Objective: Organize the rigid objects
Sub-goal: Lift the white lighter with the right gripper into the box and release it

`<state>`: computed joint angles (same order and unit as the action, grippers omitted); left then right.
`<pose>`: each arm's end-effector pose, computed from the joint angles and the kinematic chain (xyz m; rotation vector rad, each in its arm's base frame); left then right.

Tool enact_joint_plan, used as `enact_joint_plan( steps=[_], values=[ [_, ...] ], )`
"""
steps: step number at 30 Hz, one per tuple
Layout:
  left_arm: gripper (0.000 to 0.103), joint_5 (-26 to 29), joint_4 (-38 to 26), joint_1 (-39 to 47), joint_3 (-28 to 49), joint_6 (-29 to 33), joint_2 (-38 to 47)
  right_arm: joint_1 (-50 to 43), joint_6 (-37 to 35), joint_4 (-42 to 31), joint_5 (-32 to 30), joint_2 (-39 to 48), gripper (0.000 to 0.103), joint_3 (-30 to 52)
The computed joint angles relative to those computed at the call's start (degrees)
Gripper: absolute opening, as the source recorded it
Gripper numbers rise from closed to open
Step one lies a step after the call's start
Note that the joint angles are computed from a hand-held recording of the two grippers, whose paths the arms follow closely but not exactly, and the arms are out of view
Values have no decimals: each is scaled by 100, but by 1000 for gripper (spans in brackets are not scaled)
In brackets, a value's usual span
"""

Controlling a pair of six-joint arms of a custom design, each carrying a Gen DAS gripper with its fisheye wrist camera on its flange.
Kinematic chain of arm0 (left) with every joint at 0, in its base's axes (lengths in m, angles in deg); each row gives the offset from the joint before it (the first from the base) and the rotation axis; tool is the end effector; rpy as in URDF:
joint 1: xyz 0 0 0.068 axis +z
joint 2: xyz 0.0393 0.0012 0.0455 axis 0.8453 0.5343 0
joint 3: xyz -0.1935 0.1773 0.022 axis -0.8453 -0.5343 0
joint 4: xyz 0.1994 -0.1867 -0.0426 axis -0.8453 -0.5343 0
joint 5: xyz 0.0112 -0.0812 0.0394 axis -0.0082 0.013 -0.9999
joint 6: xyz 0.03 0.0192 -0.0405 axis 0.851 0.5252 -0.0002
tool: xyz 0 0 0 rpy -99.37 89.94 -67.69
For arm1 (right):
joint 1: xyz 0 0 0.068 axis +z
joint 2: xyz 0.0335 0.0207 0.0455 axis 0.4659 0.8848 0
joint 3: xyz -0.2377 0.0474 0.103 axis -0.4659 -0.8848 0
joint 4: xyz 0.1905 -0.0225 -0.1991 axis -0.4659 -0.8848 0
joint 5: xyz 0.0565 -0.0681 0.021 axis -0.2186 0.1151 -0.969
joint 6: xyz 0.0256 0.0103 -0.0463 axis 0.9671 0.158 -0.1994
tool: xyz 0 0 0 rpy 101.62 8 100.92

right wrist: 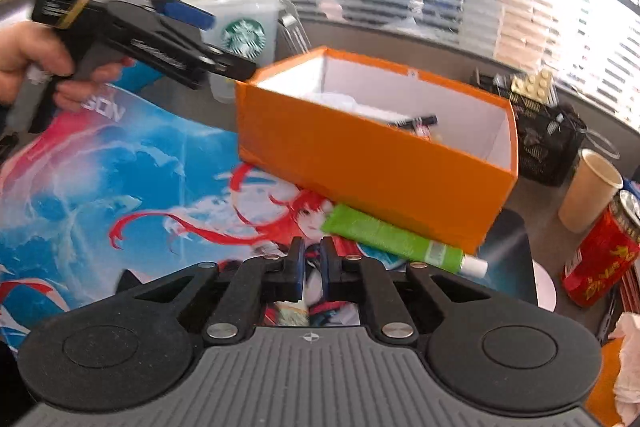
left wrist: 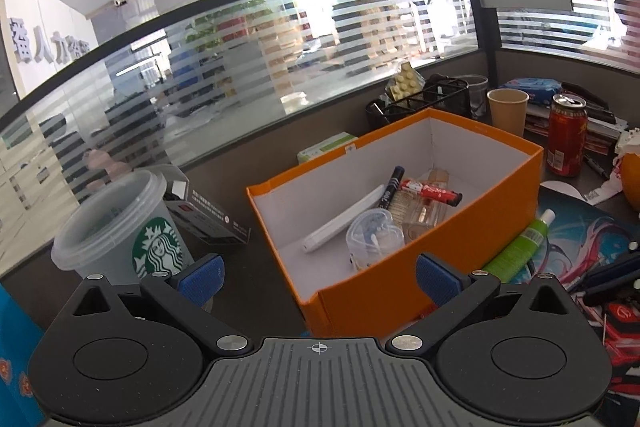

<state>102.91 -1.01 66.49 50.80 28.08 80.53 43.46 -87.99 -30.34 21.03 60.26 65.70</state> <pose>0.2987 0.0376 0.1419 0.4731 2.0544 0.1251 0.2625 0.0835 0.1167 -0.7240 2.1247 0.3070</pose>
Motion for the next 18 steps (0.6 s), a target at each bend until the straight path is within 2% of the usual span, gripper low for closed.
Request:
enact_joint_plan(
  steps=[2,3,4,10,14,18],
  values=[
    [103,20,33,33,-97,31,-17,-244,68,-32,-451,371,16,145],
    [103,45,46,58,-141,39,-32,-350,187,-29,-668,526,25,196],
    [103,63,67,75,-174,24,-30,-406,296,-20,-797,692,27,249],
    [103,174,89,110,-333,-215,53,29,396,616,-368,1349,27,247],
    [103,227,105,102,-424,-169,137,439,214,989,302,1649,21,225],
    [103,244,157,120,-461,-155,192,514,88,880,427,1512,21,225]
  ],
)
